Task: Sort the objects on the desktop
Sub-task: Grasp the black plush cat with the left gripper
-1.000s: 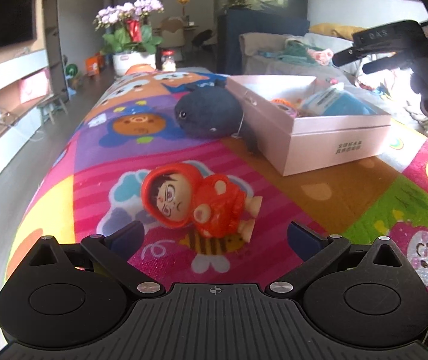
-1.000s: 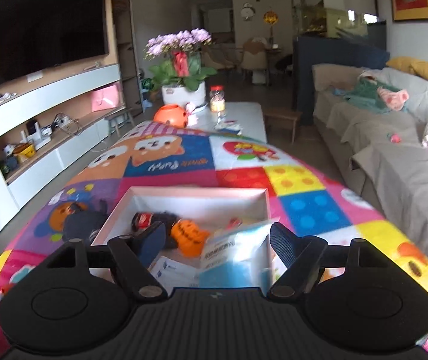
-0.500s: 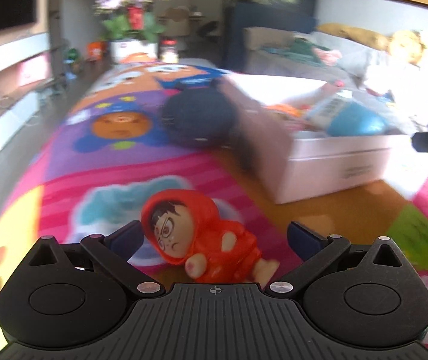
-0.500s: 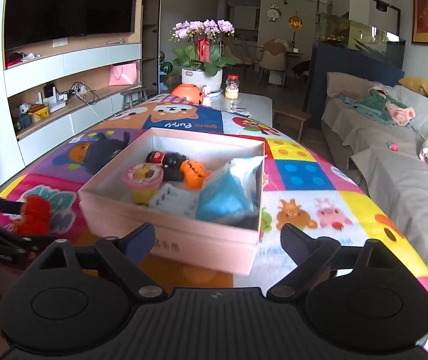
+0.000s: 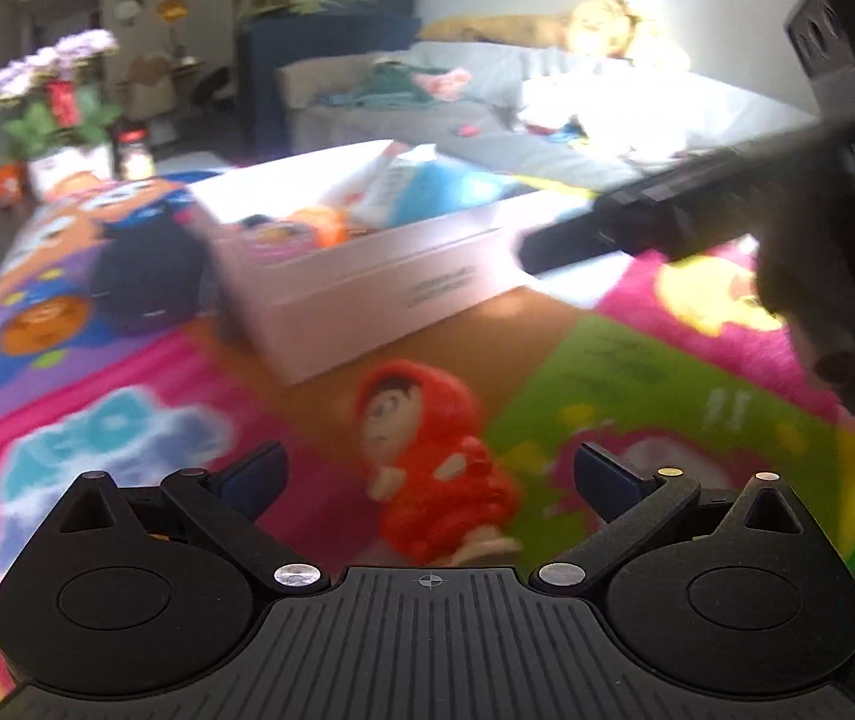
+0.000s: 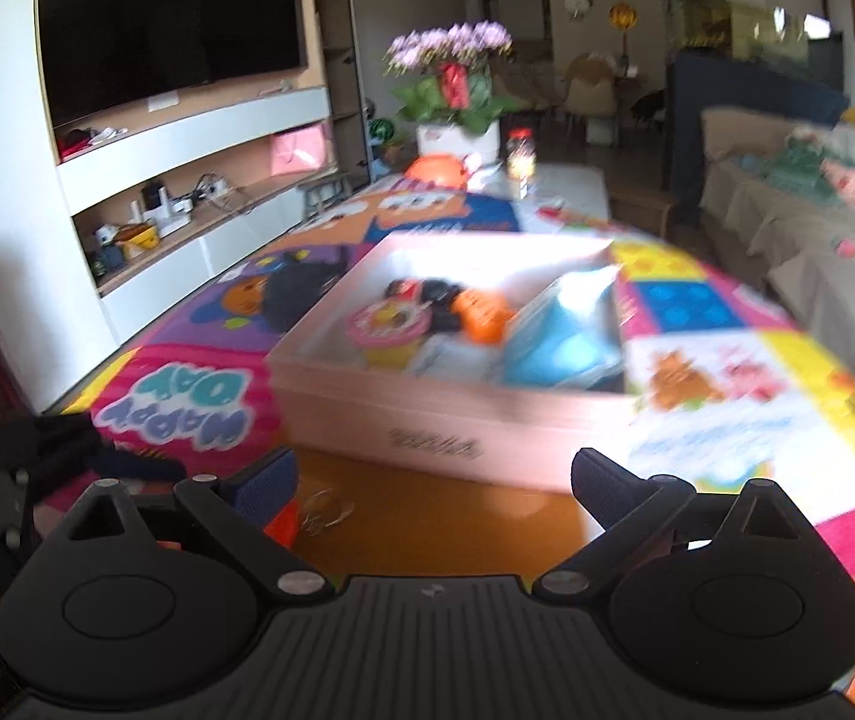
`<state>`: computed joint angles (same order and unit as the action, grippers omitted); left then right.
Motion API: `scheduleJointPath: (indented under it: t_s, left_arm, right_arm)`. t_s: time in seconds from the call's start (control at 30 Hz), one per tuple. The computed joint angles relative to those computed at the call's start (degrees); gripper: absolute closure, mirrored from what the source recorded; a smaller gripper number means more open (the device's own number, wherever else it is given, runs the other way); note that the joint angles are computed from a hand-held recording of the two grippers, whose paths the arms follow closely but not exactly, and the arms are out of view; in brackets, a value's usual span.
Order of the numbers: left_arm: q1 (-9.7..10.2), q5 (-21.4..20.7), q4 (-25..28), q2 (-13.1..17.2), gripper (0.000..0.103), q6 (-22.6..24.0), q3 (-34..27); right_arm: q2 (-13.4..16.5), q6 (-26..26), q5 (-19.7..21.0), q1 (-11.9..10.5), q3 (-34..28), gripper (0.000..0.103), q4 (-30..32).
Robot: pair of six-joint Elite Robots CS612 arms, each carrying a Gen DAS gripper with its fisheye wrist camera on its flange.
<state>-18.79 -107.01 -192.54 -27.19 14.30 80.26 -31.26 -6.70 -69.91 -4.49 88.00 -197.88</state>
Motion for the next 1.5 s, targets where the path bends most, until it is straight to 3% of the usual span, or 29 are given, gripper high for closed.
scheduleJointPath:
  t_s: [0.17, 0.33, 0.47, 0.57, 0.73, 0.87, 0.97, 1.07, 1.2, 1.4, 1.43, 1.47, 1.5]
  left_arm:
    - [1.29, 5.43, -1.24, -0.67, 0.000, -4.58, 0.64]
    - [2.46, 5.91, -2.98, -1.01, 0.000, -7.85, 0.75]
    - [2.36, 12.27, -3.60, -1.43, 0.000, -7.16, 1.33]
    - [2.67, 15.61, -2.77, -1.24, 0.000, -11.57, 0.72]
    - [2.53, 17.67, -3.31, -0.05, 0.000, -15.05, -1.80]
    - [1.88, 18.00, -3.02, 1.70, 0.000, -11.65, -4.99]
    - [1.29, 18.27, -2.26, 3.25, 0.000, -8.69, -7.84]
    - [0.51, 20.63, -2.99, 5.90, 0.000, -2.71, -12.46]
    - [-0.59, 25.93, -2.35, 11.00, 0.000, 7.76, -21.50]
    - [-0.93, 24.90, 2.52, 14.95, 0.000, 16.27, -29.40]
    - [-1.01, 24.94, 2.57, 15.19, 0.003, 17.25, -29.70]
    - [-1.08, 24.78, 2.79, 15.25, 0.017, 18.54, -29.68]
    - [-1.14, 24.49, 3.11, 15.22, 0.020, 19.82, -29.55]
  right_arm:
    - [0.27, 1.52, 7.42, 0.59, -1.41, 0.012, 7.54]
    - [1.52, 4.63, 11.56, 1.72, -4.20, 0.014, 12.74]
    - [1.83, 3.47, 12.20, 2.40, -4.77, 0.014, 13.26]
    - [2.07, 1.51, 10.65, 3.08, -5.32, 0.015, 14.42]
    - [1.65, -3.35, 8.70, 3.35, -4.42, 0.019, 14.74]
    - [0.73, -6.64, 5.12, 2.57, -1.90, 0.019, 11.05]
    - [0.21, -4.58, 1.44, 1.45, -0.81, 0.019, 9.27]
    - [-0.25, -1.60, -1.81, 0.36, -0.34, 0.019, 8.90]
    - [-0.88, 2.14, -0.84, -1.23, 0.30, 0.019, 8.08]
    - [-0.72, 4.55, -1.28, -2.00, 0.61, 0.013, 2.18]
    - [-0.59, 4.44, -1.77, -1.93, 0.29, 0.013, 1.67]
    - [-0.40, 4.14, -2.50, -1.76, -0.09, 0.013, 1.15]
    - [-0.18, 3.74, -3.11, -1.62, -0.55, 0.013, 0.62]
